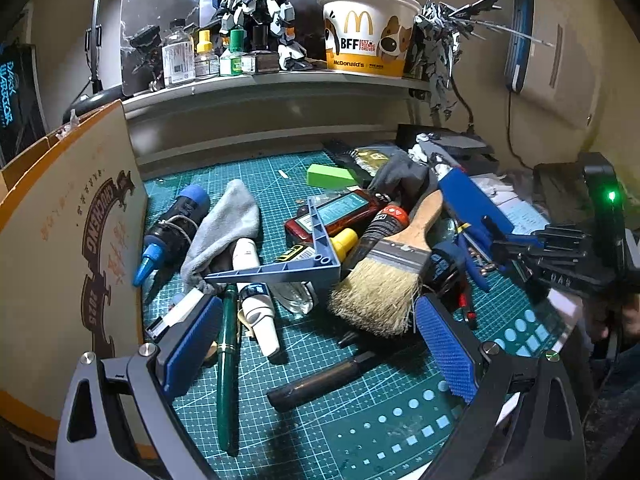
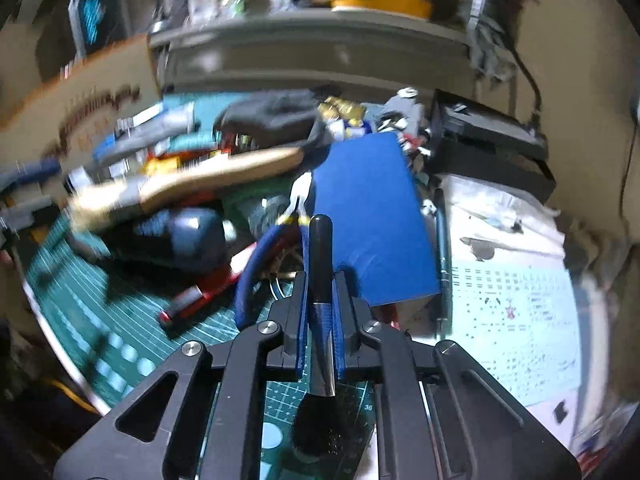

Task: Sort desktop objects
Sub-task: 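Grasp the wide wooden-handled brush with the left tool while the right tool holds its brush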

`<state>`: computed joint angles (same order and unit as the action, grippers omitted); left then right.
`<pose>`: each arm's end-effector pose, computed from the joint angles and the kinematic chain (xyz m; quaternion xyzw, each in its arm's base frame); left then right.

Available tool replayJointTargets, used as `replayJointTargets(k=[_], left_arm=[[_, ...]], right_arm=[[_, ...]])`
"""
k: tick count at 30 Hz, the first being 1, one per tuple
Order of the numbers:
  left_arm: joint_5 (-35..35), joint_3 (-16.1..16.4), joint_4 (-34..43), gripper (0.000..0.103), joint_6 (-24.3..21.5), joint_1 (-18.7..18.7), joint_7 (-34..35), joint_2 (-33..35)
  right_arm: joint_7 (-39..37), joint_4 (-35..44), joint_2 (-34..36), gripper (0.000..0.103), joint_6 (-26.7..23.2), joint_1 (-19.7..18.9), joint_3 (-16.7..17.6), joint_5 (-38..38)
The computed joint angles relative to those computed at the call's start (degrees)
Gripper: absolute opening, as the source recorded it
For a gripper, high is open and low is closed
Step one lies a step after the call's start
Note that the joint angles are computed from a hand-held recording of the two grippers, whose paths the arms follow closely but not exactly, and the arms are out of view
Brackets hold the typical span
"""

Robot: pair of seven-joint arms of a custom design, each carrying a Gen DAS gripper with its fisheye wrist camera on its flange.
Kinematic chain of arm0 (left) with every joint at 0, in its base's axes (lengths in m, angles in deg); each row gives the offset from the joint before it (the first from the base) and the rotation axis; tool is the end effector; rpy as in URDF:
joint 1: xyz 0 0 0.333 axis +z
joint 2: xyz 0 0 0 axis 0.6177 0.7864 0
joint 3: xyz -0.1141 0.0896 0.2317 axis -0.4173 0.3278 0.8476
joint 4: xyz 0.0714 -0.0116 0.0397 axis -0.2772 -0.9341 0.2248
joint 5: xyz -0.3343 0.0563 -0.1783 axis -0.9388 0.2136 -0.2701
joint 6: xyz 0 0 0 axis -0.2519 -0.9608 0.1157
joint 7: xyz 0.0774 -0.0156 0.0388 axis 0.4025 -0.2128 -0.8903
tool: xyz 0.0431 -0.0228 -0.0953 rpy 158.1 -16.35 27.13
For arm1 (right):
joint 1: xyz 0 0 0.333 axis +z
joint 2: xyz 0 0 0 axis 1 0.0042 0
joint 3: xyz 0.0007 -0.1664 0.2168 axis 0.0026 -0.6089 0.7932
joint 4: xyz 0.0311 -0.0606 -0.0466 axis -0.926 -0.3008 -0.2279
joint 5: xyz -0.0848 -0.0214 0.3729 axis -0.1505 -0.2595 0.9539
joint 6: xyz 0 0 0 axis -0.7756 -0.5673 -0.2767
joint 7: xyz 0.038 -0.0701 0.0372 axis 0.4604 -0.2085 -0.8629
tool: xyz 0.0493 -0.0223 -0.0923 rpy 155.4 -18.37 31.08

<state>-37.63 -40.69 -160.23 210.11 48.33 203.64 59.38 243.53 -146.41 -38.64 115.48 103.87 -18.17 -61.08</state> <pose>0.6956 -0.0508 0.4279 -0.2746 0.8697 -0.3992 0.0940 0.5323 0.1860 0.4238 -0.5472 0.7647 -0.2673 0.2105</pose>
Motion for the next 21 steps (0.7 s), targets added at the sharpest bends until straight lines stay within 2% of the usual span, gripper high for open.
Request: replayJointTargets(k=[4,6,8,9,10,14,17,18,19,21], left_arm=[[1.83,-0.07,2.78,0.098,-4.55,-0.20,-0.04,0.80],[2.95,-0.11,4.90,0.098,-7.71,-0.34,-0.02,1.64],[5.21,-0.45,10.61,0.098,-15.63,-0.46,0.28,4.69],[5.38,-0.89,12.38,0.098,-18.10,-0.35,1.20,5.71],[4.98,-1.43,12.35,0.098,-18.49,-0.28,3.12,5.67],[4.78,-2.23,7.09,0.098,-13.34,-2.04,13.16,2.15],[9.12,-1.58,12.18,0.097,-17.69,-4.75,13.75,5.10],[10.87,-1.34,15.89,0.094,-20.58,-5.73,12.38,7.42],[12.39,-1.22,19.04,0.088,-22.70,-6.65,11.16,9.48],[14.38,-1.09,21.32,0.079,-22.64,-8.12,9.54,11.50]], right_arm=[[6.08,-4.79,-5.19,0.010,6.70,-1.84,-0.12,-1.34],[6.75,-5.60,-6.75,0.010,6.84,-2.79,0.79,-1.96],[7.18,-6.26,-8.39,0.010,6.56,-3.51,1.78,-2.53],[7.29,-6.57,-9.16,0.010,6.59,-3.84,2.22,-2.72],[7.75,-6.61,-9.75,0.010,6.32,-4.24,2.79,-3.30],[8.43,-6.69,-11.35,0.010,5.98,-5.28,4.19,-4.18],[7.49,-6.47,-11.93,0.010,5.28,-5.47,4.84,-3.99],[7.65,-6.54,-12.10,0.010,5.43,-5.57,5.02,-4.09],[7.85,-6.62,-12.27,0.010,5.59,-5.67,5.20,-4.21],[7.86,-6.96,-12.45,0.010,6.69,-5.90,5.27,-4.39]])
